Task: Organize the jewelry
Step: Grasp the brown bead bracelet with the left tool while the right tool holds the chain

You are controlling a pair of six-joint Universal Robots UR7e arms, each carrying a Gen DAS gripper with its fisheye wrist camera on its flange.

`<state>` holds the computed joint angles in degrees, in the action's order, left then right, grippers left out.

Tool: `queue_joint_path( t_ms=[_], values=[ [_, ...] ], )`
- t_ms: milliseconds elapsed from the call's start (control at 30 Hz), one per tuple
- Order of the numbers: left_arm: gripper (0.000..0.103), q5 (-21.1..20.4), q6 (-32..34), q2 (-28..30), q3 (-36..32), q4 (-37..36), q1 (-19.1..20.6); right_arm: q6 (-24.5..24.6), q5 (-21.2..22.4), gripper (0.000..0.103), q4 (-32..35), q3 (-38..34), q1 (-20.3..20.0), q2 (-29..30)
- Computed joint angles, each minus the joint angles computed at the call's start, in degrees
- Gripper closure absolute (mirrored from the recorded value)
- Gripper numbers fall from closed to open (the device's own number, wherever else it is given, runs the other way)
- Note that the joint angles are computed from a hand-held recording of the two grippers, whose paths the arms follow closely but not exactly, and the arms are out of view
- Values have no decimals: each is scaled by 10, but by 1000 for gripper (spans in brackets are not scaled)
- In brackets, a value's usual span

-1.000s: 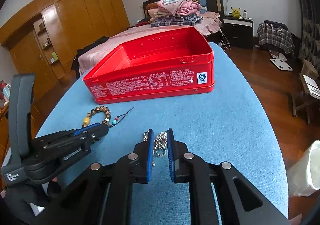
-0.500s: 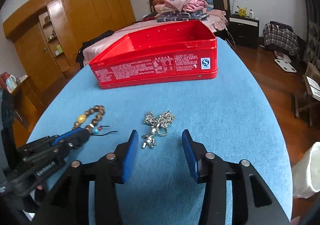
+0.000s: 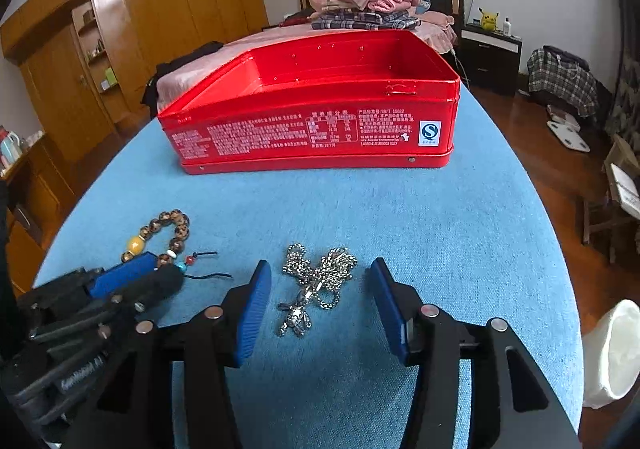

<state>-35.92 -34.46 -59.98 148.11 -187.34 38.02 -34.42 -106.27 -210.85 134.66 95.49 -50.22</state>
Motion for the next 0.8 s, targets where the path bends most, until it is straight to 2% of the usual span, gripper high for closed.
queue_joint_path(
  t_ms=[133,267,333,367,533,633,800],
  values=[
    [59,16,-12,11,-9,19,-4,-2,-19,60,-15,-2,11,14],
    [80,29,-42,5,-1,22,-5,-5,-13,79,-20,1,12,16],
    [86,29,-46,4,4,13,-6,-3,-1,84,-23,7,8,13],
    [86,28,-44,4,4,8,-5,-4,5,87,-23,9,5,10],
    [87,22,-34,9,13,-29,-10,12,68,90,1,33,-20,-21],
    [87,30,-30,14,28,-67,-23,10,77,90,-1,43,-22,-33],
    [87,55,-32,11,43,-86,-51,9,91,90,-9,56,-15,-57]
  ],
)
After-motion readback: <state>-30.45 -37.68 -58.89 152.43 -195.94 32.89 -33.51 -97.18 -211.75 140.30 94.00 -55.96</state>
